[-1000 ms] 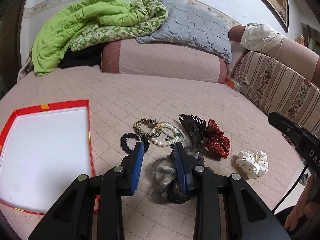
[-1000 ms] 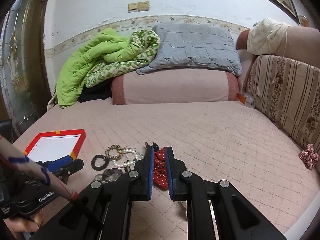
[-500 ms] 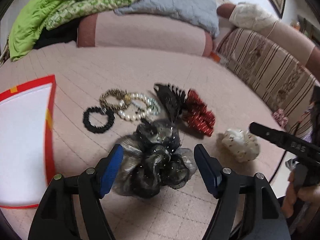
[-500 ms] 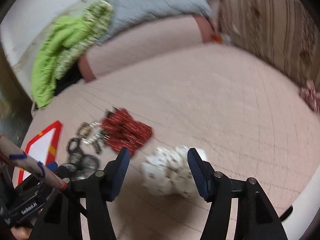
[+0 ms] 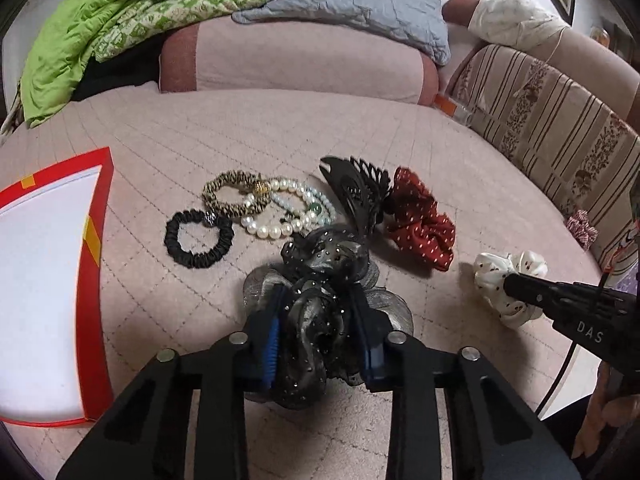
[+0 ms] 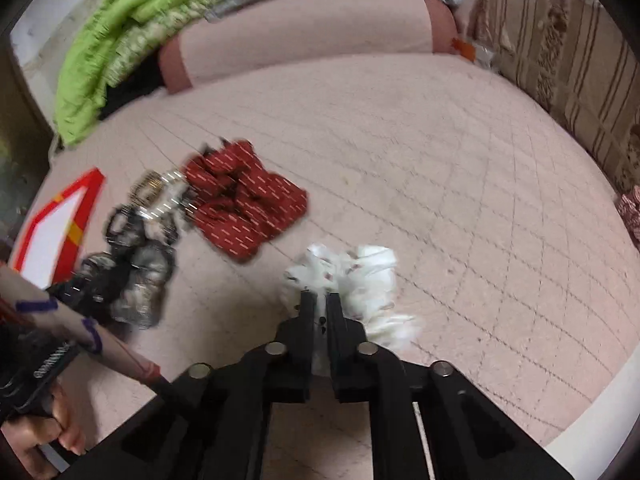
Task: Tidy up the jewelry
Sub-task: 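Carry both held scrunchies over the red-rimmed tray with both grippers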
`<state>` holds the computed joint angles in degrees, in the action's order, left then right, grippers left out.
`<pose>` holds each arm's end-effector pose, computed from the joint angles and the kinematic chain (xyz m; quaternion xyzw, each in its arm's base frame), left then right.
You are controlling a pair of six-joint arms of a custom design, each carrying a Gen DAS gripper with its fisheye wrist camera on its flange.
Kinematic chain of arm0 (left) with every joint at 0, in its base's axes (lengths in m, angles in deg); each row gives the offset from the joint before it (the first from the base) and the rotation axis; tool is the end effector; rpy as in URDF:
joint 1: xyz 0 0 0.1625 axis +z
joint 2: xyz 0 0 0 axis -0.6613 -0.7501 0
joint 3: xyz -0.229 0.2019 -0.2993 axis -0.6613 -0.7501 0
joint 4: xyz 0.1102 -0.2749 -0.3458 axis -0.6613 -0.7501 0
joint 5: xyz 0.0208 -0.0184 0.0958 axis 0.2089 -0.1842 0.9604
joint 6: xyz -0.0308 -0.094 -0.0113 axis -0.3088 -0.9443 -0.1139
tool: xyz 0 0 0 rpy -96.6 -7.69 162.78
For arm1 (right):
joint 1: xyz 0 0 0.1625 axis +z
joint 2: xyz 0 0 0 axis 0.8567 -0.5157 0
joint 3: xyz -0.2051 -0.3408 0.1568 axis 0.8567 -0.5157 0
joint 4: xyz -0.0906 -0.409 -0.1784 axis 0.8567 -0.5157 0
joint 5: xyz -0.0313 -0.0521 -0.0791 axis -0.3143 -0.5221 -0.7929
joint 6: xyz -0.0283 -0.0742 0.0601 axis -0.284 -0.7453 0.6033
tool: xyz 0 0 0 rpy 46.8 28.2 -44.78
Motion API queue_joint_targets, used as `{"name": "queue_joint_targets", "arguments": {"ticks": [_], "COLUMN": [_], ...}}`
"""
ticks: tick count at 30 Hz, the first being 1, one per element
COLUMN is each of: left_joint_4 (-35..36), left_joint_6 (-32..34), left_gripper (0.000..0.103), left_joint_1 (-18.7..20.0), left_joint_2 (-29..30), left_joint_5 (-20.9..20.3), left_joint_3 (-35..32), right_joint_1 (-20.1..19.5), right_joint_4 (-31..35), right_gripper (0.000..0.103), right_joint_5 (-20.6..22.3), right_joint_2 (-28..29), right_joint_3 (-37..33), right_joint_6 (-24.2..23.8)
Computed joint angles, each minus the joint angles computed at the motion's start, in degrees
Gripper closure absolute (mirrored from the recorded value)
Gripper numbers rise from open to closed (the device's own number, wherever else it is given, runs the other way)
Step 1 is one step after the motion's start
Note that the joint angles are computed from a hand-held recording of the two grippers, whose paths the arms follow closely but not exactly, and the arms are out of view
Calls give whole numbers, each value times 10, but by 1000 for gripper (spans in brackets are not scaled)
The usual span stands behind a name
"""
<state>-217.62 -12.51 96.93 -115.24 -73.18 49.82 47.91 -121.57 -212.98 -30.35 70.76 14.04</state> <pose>-0.1016 -0.4989 0.1650 0.1419 0.8997 -0.3376 0.2377 0.2317 -0.5299 0.0875 0.1740 -0.8946 0.2343 0.3385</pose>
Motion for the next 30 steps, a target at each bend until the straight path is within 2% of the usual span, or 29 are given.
{"name": "queue_joint_targets", "arguments": {"ticks": [3,5,8,12,21,30], "left_joint_4": [-21,-32,-53,-74,-82,-57], "left_joint_6": [6,10,22,40,42,43], "left_gripper": [75,75,75,75,75,75], "left_joint_1": [-2,-6,-15,-23,-13,47], "left_joint_2": [-7,-13,-22,-38,-118,-192], "left_joint_5": [-3,-2,8,21,54,74], "left_joint_3": [5,9,16,27,55,51], "right_joint_1": [2,-2,2,16,37,79], "right_joint_4": [-51,-75,-122,-144,-115,-57], "right_gripper": [99,99,99,99,99,99], "right_joint_5": [23,70,117,138,174,200], "right_joint_2": [-5,-19,-25,-16,17,71], "right_joint_3": [15,30,46,48,20,-36], "right_joint_6": [-21,-26,-57,-78,-61,-56]}}
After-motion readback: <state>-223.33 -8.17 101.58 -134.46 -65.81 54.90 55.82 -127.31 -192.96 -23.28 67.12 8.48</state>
